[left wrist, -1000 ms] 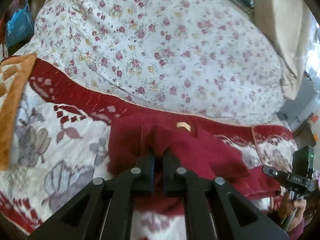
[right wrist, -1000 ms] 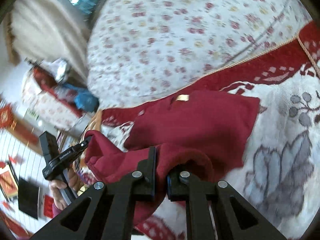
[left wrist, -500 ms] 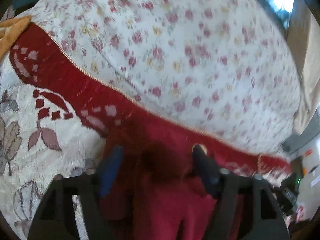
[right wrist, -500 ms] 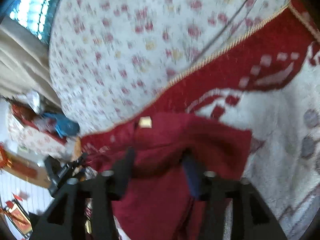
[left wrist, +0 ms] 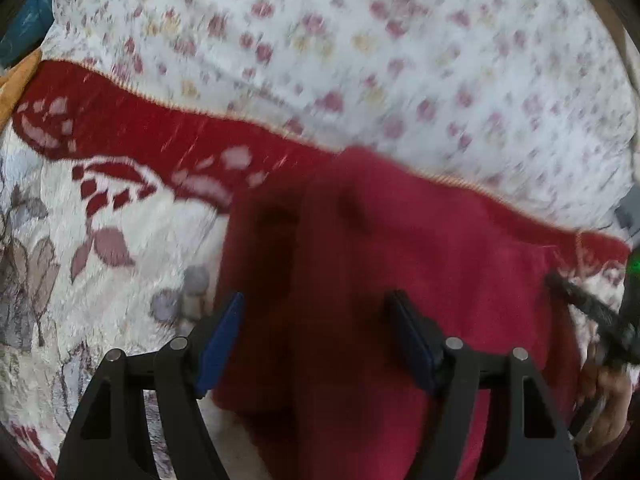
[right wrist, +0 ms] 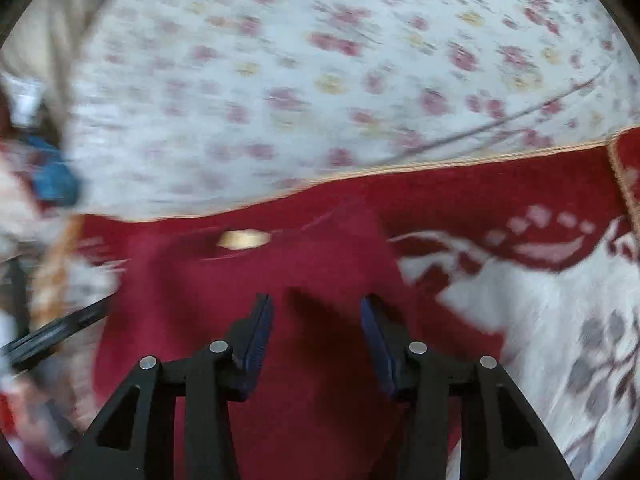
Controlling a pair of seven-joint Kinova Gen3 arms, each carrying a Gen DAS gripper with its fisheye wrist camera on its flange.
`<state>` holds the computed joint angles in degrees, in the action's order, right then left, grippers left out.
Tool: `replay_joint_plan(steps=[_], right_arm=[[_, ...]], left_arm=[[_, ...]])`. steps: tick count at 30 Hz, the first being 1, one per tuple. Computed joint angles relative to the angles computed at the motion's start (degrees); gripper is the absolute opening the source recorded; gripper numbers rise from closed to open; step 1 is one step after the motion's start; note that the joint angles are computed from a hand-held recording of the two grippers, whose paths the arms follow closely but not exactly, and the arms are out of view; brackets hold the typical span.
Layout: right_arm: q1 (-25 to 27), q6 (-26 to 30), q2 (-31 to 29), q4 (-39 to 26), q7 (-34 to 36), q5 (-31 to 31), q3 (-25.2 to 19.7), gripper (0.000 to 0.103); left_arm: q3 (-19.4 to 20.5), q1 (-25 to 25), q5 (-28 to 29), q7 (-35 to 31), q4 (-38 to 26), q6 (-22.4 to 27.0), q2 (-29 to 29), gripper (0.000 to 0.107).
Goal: Fold small clothes
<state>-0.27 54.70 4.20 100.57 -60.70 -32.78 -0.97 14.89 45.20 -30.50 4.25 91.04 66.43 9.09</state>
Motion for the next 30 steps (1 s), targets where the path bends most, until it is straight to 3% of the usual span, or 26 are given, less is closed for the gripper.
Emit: replay_joint_plan(steps=[2, 4, 7, 10, 15, 17, 20, 22, 24, 26, 30], right_arm=[[1.1, -0.7, 0.2, -0.6, -1.9, 1.6, -1.5, 0.049], [1.4, 1.3, -1.7, -0.3, 0.0, -0.5, 0.0, 0.050], [-0.7, 8.3, -5.9, 1.2, 7.0, -6.7, 7.6, 0.064], [-2.6, 15.1, -11.0, 3.7, 14.0, -8.3, 14.5, 0.072], [6.4, 22.7, -15.0, 8.7, 21.7, -7.9, 12.0, 0.072], [6.8, 22.7, -16.3, 10.9, 23.3, -6.1, 12.3, 0.072], [6.0, 20.7, -17.1, 12.9, 22.2, -4.4, 11.4, 0.072], [5.8, 19.8, -16.6, 14.3, 22.5, -5.8, 12.3, 0.071], [5.1, 18.7, -15.9, 15.1, 22.0, -6.5, 12.4, 0.057], [5.2, 16.0, -16.8, 15.7, 22.1, -5.3, 10.1, 0.026], [5.0, 19.1, -16.3, 14.3, 22.3, -7.0, 13.9, 0.010]], left_arm=[[0.1, -0.3, 0.5, 1.4, 2.7, -1.7, -2.4, 0.073], [1.3, 0.2, -1.2, 3.3, 4.1, -0.8, -4.5, 0.073], [4.3, 0.4, -3.0, 4.9, 8.4, -3.3, -9.4, 0.077], [6.7, -0.7, -1.1, 3.1, 12.1, -8.2, -13.4, 0.079], [10.2, -1.8, 2.2, -1.4, 15.5, -15.6, -16.0, 0.079], [12.5, -2.9, 1.0, -0.5, 15.3, -15.2, -14.8, 0.079], [12.7, -4.5, 2.1, -0.9, 16.3, -18.1, -14.2, 0.079], [13.4, -5.6, 1.3, 0.3, 17.1, -19.8, -13.9, 0.070], [11.9, -5.1, 2.2, -1.1, 17.1, -20.7, -13.1, 0.013], [12.2, -6.3, 2.7, -0.3, 17.5, -21.6, -13.1, 0.009], [13.2, -5.1, 0.5, 1.9, 16.0, -17.5, -13.7, 0.007]])
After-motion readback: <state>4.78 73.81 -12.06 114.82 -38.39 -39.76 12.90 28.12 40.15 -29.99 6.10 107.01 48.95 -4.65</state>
